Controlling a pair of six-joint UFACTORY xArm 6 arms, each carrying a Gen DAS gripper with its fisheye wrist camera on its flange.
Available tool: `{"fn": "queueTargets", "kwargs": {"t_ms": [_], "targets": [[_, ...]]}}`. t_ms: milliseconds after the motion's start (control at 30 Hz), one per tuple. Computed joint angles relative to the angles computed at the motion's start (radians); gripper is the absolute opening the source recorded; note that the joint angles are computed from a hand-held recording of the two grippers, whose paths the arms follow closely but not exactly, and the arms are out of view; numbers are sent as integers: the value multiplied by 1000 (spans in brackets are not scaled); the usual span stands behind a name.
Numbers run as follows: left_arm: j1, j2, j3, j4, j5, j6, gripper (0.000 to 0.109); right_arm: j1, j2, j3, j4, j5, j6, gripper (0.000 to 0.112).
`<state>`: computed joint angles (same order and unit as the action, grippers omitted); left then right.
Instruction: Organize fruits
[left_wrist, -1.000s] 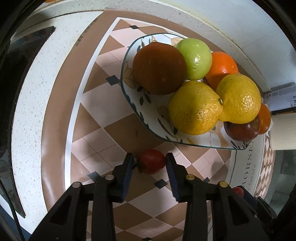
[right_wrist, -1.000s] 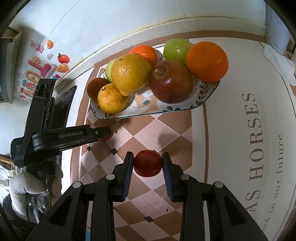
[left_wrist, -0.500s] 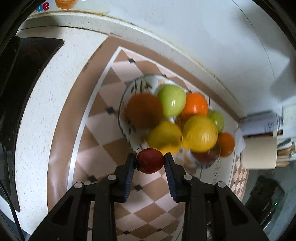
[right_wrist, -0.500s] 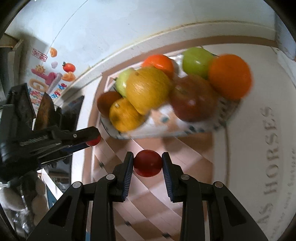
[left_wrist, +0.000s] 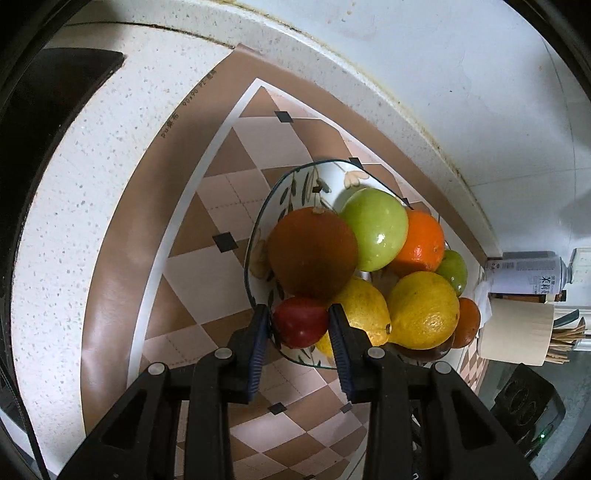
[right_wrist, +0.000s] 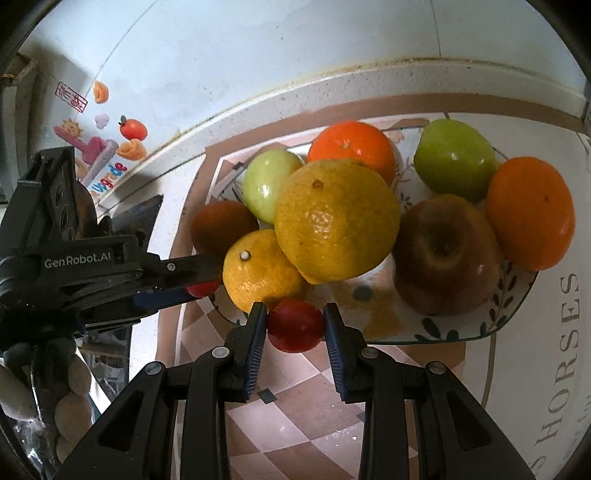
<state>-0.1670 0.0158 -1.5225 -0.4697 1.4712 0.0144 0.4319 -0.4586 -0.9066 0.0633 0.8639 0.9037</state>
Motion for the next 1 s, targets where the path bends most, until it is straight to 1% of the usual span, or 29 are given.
{"fn": "queueTargets", "kwargs": {"t_ms": [100, 133, 167, 200, 233, 333, 433, 467, 500, 533, 567, 600, 633, 667, 700, 733, 800, 867, 1000], "targets": [[0, 20, -23, -3, 15, -5, 30, -4, 12, -6, 25, 10, -27, 38], [-2, 26, -31, 0, 21, -6, 32, -3, 12, -8, 23, 10, -31, 40], [-6, 30, -39, 14, 25, -8, 34, -4, 13, -10, 26, 14, -39, 44], [-13, 34, -49, 39, 30, -12, 40, -4, 13, -12, 25, 17, -42, 46], [-22, 34, -54, 64, 30, -14, 42, -4, 7, -12, 24, 24, -43, 49], [-30, 33, -58, 86, 34, -12, 42, -5, -4, -16, 30, 49, -54, 53], [-44, 18, -52, 115, 28, -7, 42, -7, -30, -19, 28, 83, -55, 55], [-52, 10, -50, 135, 25, -6, 43, -5, -41, -24, 16, 102, -47, 59], [-56, -2, -44, 149, 21, 1, 48, -3, -49, -32, 2, 126, -37, 62], [-63, -17, -36, 168, 10, 6, 59, -1, -57, -45, -20, 161, -19, 70], [-75, -38, -23, 198, -5, 8, 64, 2, -64, -64, -45, 207, 4, 80], [-85, -58, -8, 223, -20, 12, 70, 3, -66, -83, -65, 254, 20, 85], [-97, -80, 4, 252, -31, 15, 74, 6, -67, -109, -91, 310, 39, 89], [-108, -100, 15, 278, -39, 17, 78, 10, -73, -125, -113, 346, 50, 90], [-117, -118, 26, 302, -45, 18, 85, 18, -71, -152, -144, 398, 62, 91], [-126, -137, 37, 327, -51, 13, 93, 25, -69, -176, -169, 445, 69, 95], [-138, -182, 64, 357, -66, 11, 96, 33, -77, -205, -199, 495, 76, 96], [-154, -224, 87, 383, -76, 3, 97, 49, -84, -236, -232, 542, 80, 96], [-165, -303, 113, 395, -77, 4, 98, 96, -107, -290, -294, 615, 89, 96]]}}
